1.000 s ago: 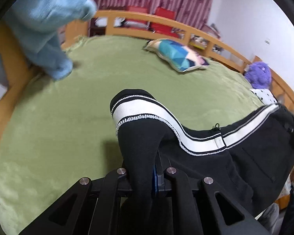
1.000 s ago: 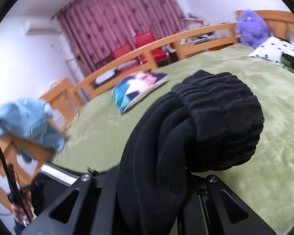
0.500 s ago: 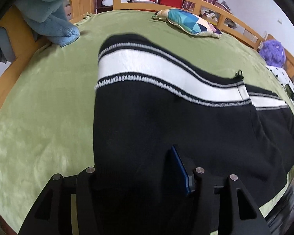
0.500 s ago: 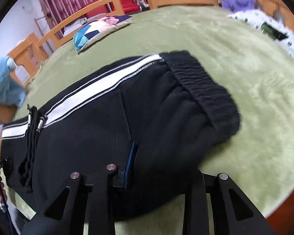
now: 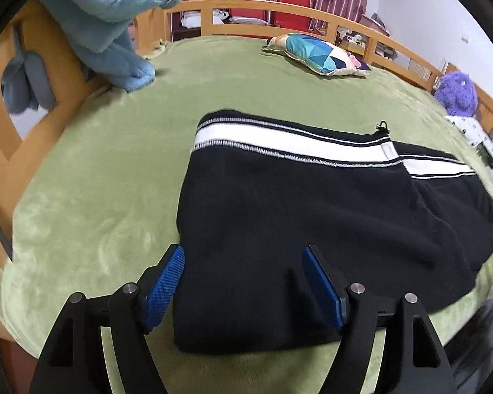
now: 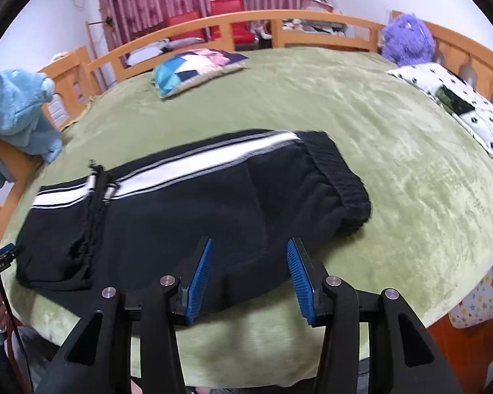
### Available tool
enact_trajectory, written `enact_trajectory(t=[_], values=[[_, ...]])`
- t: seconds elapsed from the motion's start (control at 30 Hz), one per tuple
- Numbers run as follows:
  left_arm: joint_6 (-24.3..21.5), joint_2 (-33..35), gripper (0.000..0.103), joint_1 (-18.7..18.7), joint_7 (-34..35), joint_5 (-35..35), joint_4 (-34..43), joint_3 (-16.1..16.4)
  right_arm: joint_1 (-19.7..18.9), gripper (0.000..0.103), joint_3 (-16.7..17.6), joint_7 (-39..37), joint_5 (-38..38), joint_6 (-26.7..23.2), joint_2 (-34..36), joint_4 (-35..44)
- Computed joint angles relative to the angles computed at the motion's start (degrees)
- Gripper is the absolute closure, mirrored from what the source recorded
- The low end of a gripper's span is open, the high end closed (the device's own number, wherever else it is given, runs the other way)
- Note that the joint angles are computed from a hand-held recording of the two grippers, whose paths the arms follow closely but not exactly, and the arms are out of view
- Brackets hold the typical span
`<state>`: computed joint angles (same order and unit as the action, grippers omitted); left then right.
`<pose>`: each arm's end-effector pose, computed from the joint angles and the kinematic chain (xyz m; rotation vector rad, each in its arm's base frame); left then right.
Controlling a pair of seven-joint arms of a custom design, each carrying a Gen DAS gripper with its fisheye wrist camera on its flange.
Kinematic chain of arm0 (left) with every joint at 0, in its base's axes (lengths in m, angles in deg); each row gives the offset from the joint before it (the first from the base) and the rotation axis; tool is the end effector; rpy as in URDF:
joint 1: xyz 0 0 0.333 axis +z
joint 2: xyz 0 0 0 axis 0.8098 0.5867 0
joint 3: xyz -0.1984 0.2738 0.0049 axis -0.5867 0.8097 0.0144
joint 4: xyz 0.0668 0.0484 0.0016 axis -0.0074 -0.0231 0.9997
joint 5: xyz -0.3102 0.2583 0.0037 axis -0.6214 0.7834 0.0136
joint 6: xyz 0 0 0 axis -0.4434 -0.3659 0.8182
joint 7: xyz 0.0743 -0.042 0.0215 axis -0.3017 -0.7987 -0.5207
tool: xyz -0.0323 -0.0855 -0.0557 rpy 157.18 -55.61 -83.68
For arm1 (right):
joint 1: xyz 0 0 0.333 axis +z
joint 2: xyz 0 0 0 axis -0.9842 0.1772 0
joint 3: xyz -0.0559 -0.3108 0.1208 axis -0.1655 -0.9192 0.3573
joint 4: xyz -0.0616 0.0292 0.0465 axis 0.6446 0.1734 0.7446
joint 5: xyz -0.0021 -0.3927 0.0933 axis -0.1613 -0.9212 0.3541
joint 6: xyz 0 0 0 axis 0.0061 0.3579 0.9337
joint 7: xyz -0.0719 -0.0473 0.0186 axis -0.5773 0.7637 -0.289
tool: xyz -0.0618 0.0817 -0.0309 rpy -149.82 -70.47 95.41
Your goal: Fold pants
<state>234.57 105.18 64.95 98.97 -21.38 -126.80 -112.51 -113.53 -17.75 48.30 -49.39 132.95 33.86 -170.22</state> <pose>0.5946 -0.0673 0.3245 -1.4714 2.3015 -0.8592 0.3555 0.0059 0.3788 -1.2241 2.3038 -0.8231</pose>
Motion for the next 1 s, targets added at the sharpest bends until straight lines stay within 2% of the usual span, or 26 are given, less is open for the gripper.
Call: enact_trajectory(t=[0.17,0.2,0.27,0.33,0.4,0.47,0.63,0.87,0.93,1.0], values=[[-1.8,-1.8,0.030,0.0,0.9,-3.1,-1.7,0.4,-0.4,0.057,2.9,1.0,0.4,2.4,2.9,2.5],[-1.8,-2.2,0.030,-0.6,0.6,-3.5,-2.0,0.9,-1.2,0.057,4.3,1.2,0.5,2.8,3.5,3.2],[-0.1,-3.1,0.030,-2.6,-1.5,-3.1,-3.0,2.2,-2.9,0.053,7.1,1.7,0.7,3.8,4.5,4.1],[3.4,-3.7,0.030,-4.6,-3.6,-2.0,-4.2,2.8,-4.8,0.050,10.4,2.3,1.1,4.7,5.3,5.1],[6.6,-4.5,0.030,-4.5,-3.8,-2.5,-5.3,1.4,-6.8,0.050,13.6,2.7,1.4,5.2,6.5,6.5],[7.4,-5.2,0.030,-3.7,-3.7,-3.1,-5.8,0.0,-8.0,0.050,15.4,2.5,1.8,6.0,8.1,7.7],[6.5,-6.8,0.030,-4.0,-3.4,-4.4,-6.3,-0.4,-11.3,0.050,20.9,1.9,2.6,7.1,10.9,10.4],[5.1,-7.8,0.030,-7.3,-6.0,-2.9,-7.1,2.9,-14.6,0.050,26.4,0.4,4.3,8.2,13.3,11.8],[5.4,-8.0,0.030,-8.1,-7.3,-2.1,-7.5,3.6,-15.8,0.050,28.2,0.4,4.8,8.1,13.4,12.1],[7.8,-8.0,0.030,-8.8,-7.9,-2.0,-7.9,3.5,-16.6,0.050,29.4,0.6,5.2,8.2,13.1,12.1]])
